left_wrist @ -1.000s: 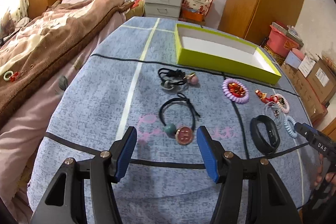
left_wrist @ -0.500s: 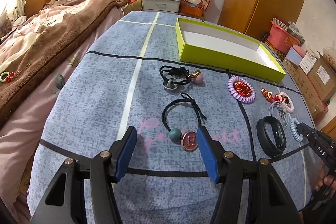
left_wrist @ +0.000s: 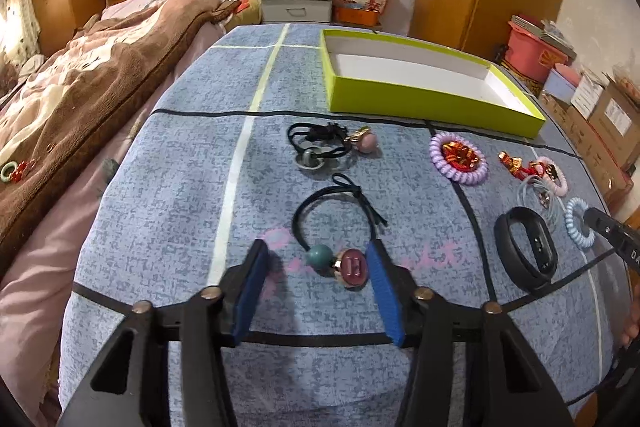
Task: Organize jewelry
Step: 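Grasp the light blue coil tie with right tool while left tool grasps H-charm tie, then carry both held hair ties into the yellow box and open both tools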
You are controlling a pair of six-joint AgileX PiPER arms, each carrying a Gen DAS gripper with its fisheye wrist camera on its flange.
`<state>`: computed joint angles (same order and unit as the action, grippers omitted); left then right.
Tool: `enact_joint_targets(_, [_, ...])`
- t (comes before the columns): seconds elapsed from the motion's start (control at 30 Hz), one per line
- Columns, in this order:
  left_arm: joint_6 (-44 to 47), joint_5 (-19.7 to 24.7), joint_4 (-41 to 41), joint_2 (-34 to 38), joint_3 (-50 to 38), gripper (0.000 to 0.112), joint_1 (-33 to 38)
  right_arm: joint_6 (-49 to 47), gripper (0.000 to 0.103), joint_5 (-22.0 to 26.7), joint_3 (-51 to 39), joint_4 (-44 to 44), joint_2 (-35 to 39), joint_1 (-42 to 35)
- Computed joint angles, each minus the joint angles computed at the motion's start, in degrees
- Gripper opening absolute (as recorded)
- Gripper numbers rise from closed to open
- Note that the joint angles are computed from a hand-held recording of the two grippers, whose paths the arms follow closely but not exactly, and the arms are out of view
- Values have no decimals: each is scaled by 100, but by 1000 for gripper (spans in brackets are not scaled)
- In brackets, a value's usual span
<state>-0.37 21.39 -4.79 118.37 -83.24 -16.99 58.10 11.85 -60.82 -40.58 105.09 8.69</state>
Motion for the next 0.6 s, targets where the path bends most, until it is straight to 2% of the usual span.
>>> enact_joint_targets(0.23, [785,-18,-665,-4,11,22,5,150,10,-8,12,-106,-4,38])
enact_joint_targets(0.33, [936,7,-856,32,-47,18,23,136,10,-28,11,-89,-16,33])
enact_joint_targets(0.6, [1217,-125,-1193,-111,43,18,121,146,10,-88,-22,-76,-112,83])
